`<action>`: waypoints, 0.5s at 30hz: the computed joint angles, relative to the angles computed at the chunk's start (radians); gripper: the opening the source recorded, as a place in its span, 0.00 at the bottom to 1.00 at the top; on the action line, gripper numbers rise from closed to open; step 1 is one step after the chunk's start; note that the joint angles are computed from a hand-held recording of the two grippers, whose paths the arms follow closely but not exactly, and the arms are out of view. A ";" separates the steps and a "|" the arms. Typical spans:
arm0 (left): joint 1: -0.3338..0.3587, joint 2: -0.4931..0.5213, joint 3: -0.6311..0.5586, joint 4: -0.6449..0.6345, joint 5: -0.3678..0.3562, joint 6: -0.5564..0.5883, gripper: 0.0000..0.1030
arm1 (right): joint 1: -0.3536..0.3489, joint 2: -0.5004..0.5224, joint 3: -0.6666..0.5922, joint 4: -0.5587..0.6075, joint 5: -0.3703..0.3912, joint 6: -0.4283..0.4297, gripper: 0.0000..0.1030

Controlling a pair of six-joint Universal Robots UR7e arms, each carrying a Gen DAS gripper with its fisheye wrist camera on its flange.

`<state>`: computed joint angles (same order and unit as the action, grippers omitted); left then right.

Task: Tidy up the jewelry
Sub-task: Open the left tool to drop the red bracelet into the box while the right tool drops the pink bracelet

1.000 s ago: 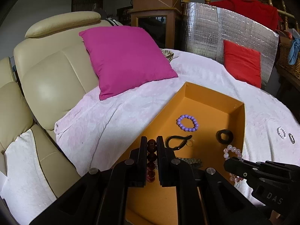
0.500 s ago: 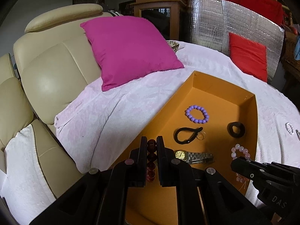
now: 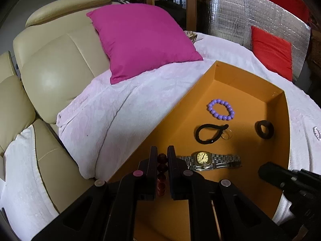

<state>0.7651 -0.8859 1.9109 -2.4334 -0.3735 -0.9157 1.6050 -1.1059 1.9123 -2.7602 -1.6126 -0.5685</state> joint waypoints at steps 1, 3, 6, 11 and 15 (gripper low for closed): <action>0.000 0.000 -0.001 0.008 0.000 -0.005 0.10 | -0.006 -0.003 -0.003 0.005 0.012 0.011 0.10; 0.001 0.000 -0.008 0.036 0.000 -0.018 0.27 | -0.012 -0.008 -0.003 0.003 0.026 0.025 0.10; -0.005 0.002 -0.014 0.075 0.014 -0.049 0.45 | -0.018 -0.015 -0.004 -0.001 0.041 0.039 0.10; -0.014 0.008 -0.029 0.121 0.019 -0.067 0.48 | -0.028 -0.031 0.005 -0.020 0.078 0.048 0.17; -0.027 0.015 -0.046 0.161 0.028 -0.077 0.52 | -0.044 -0.053 0.014 -0.033 0.125 0.066 0.28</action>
